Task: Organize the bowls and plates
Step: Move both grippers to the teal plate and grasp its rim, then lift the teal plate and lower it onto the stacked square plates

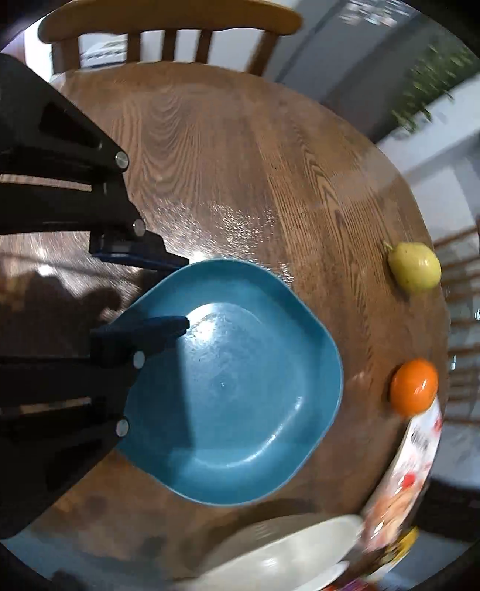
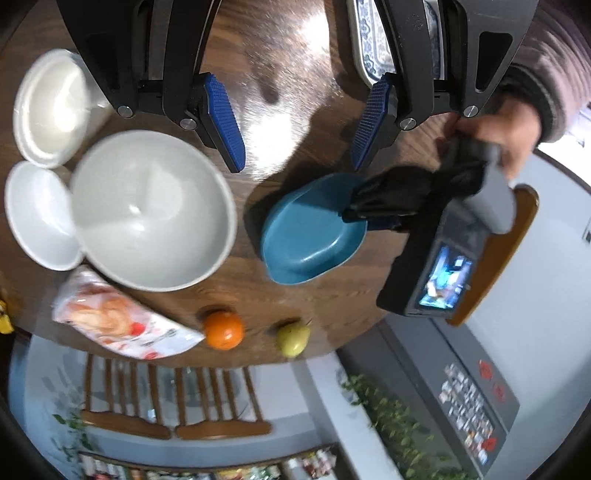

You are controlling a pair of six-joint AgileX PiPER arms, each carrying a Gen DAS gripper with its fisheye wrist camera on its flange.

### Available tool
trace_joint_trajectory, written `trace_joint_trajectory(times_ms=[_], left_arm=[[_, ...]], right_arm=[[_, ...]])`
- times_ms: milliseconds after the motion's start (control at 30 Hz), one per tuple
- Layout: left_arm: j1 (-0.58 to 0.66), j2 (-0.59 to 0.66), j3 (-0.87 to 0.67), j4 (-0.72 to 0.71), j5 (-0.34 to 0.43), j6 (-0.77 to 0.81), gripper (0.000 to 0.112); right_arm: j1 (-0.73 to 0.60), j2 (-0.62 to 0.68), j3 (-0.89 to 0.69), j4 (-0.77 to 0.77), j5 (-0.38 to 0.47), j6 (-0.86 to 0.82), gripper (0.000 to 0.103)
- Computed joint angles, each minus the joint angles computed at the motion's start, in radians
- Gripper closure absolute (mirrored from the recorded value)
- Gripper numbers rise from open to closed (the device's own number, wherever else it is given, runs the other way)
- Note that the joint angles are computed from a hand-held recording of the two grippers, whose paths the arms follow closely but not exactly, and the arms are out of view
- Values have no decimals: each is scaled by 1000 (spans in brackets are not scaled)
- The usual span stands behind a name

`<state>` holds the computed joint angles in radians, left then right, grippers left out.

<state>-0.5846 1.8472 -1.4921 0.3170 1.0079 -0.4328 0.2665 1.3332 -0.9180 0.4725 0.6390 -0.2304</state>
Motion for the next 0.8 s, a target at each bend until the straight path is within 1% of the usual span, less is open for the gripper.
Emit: trace_joint_trajectory(times_ms=[67,167,200,300,333,367,400,433,500,600,667,700,800], left_arm=[[17,-46,66,-18,-36,73,89],[40,-91,126,-43,-60,152,88],[46,-90,125,-48,-60,170,88],[48,-129,184,-50,-95,209,88],[49,-125,188,-48,-106,209,88],[50,-128,193,-49,-110,208,88],[52,-130,195,-48,-115,201,88],[53,-137,205,-46,-122,187,88],[61,-156,232,-63,-147,175,89],[71,-164,253,-79,-184,154,92],[61,-170,270,-59,-209,89,94],[59,-162,255,-58,-206,77,94],[55,-188,273,-59,-224,36,98]], right_arm=[[40,52,-24,-25,-17,31,43],[90,112,-48,-88,-51,112,43],[107,138,-60,-111,-61,142,43],[143,191,-88,-201,-88,239,43],[153,205,-98,-233,-89,270,48],[162,217,-107,-266,-90,299,65],[170,228,-114,-288,-88,315,73],[182,234,-123,-343,-81,369,81],[179,235,-124,-356,-76,384,85],[166,236,-129,-346,-58,373,87],[171,225,-121,-344,-61,378,87],[166,212,-113,-325,-64,366,87],[168,185,-102,-333,-70,380,89]])
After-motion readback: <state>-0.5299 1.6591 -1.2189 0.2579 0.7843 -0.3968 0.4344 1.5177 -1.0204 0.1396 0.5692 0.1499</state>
